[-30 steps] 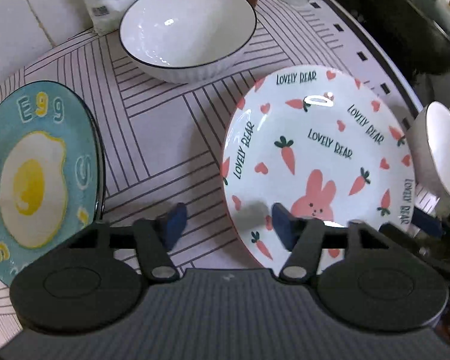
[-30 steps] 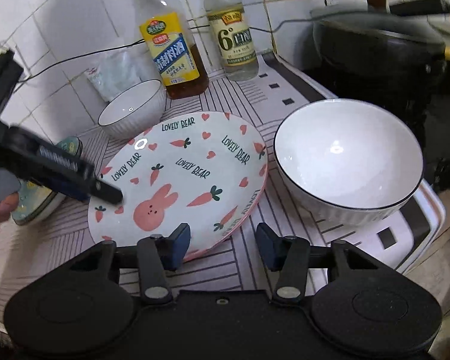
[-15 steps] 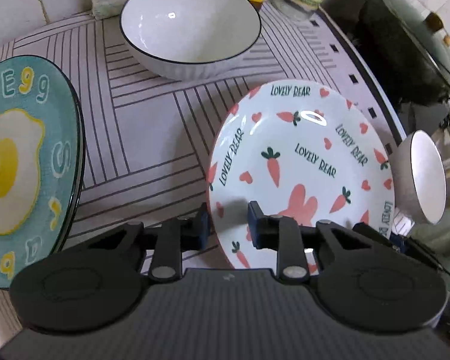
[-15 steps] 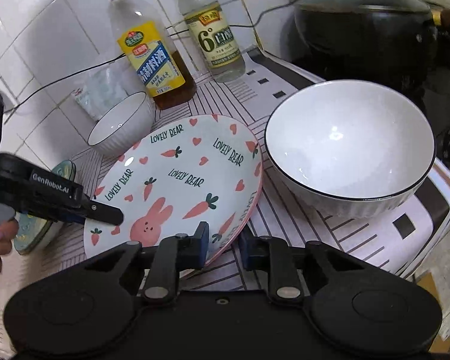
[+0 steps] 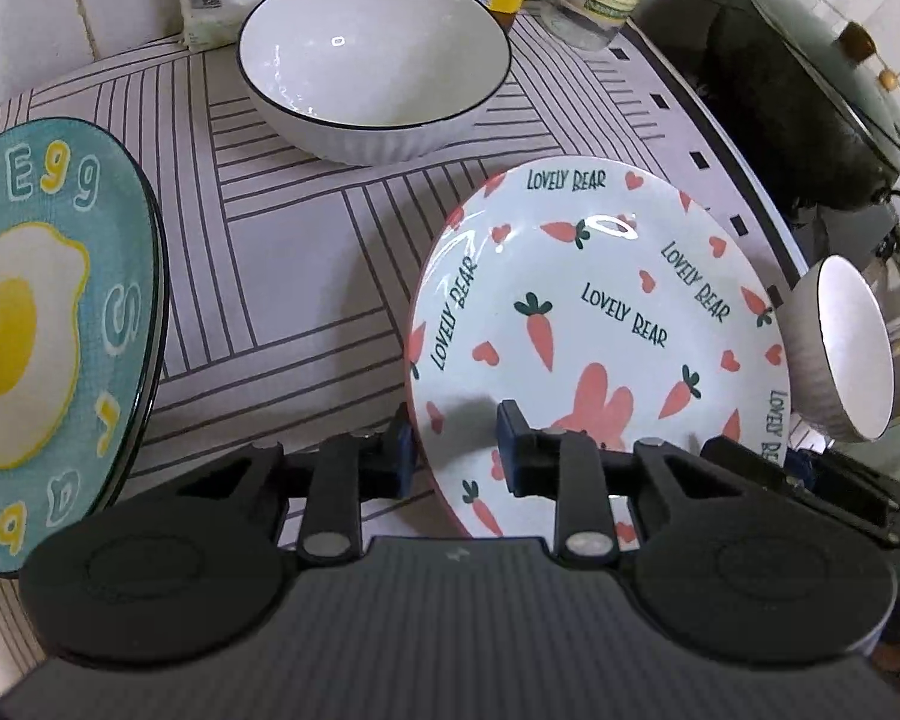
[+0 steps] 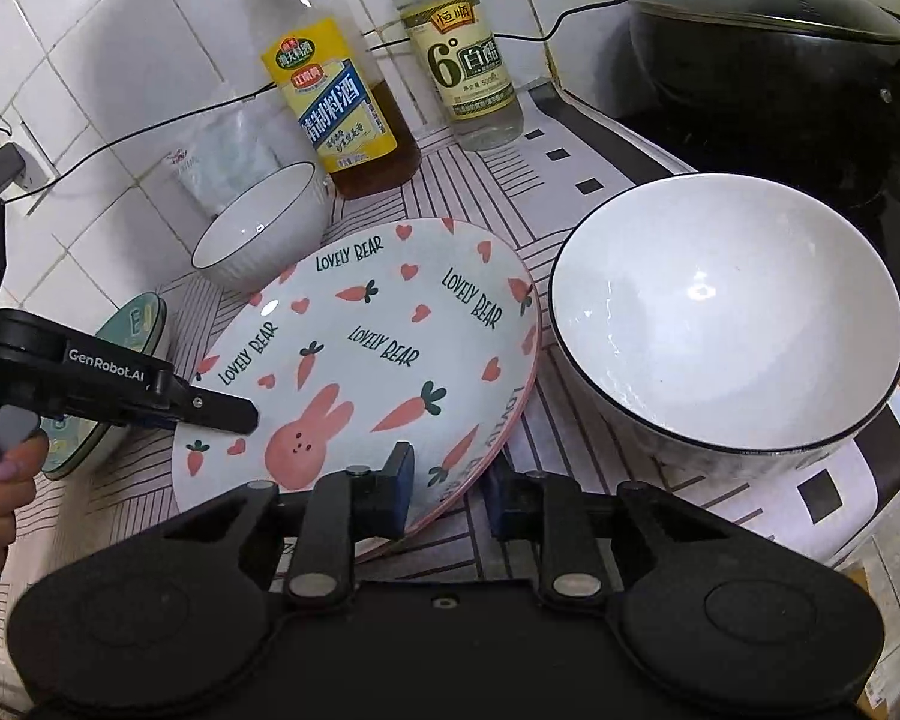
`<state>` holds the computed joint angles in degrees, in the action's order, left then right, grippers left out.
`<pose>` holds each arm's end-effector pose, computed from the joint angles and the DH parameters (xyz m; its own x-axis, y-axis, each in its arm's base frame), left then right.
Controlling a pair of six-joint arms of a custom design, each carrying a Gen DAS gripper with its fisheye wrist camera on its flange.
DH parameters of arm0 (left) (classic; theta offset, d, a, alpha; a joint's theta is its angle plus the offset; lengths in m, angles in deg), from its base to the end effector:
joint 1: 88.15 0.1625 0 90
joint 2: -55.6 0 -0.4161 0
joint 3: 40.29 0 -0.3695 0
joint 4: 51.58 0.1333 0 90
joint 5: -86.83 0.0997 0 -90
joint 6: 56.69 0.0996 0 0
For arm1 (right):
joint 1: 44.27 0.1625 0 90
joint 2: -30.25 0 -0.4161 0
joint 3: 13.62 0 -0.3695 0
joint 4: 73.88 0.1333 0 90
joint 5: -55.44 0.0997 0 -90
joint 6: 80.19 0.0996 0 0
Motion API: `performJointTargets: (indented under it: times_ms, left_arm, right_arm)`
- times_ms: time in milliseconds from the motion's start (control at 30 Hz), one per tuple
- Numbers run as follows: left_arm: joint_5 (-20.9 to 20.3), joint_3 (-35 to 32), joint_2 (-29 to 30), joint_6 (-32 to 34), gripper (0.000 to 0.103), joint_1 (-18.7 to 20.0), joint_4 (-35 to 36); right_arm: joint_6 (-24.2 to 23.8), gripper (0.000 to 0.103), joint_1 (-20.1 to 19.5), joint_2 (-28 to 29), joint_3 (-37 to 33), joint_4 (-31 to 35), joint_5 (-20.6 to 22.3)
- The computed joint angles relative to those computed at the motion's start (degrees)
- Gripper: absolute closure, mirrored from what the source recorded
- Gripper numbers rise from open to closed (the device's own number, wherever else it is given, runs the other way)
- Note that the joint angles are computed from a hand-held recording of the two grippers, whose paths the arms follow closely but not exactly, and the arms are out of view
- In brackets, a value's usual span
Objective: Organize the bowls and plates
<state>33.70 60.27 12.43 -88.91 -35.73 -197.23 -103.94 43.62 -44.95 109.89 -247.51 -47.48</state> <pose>-0.2128 -0.5931 0.0533 -0.8520 0.0026 -0.5236 0.1836 0.9380 -0.2941 0.0929 -0.4933 0.2673 -0.8993 -0.1773 0.3998 -0.3629 0.8128 -0.4557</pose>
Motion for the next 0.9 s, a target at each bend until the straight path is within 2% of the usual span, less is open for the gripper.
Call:
performJointTargets:
  times_ms: [233,300,500,667,900]
  left_arm:
    - [-0.7,2.7,-2.1,-0.7,0.077,-1.9,1.3]
    - [-0.8,4.3,-3.0,0.8,0.077,-3.0,0.8]
    - [-0.9,7.3,-5.2,0.8,0.077,-5.8,0.7]
    - [1.0,8.8,-6.0,0.2,0.077,-7.2,0.4]
    - [2.2,13.2,-10.7,-2.9,0.077,-10.4,0.1]
  right_arm:
    - [-0.6,0.075,0.9,-2.1,-0.6,5.1,-0.2]
    - [-1.0,0.075,1.1,-2.9,-0.4,5.6,-0.4]
    - [-2.3,0.075,0.3,-5.6,-1.0,10.9,2.4]
    - [-2.7,0.075,-0.1,-5.8,-1.1,11.7,4.9]
    - [-4.7,0.075,1.8,-7.8,-1.2,13.8,7.7]
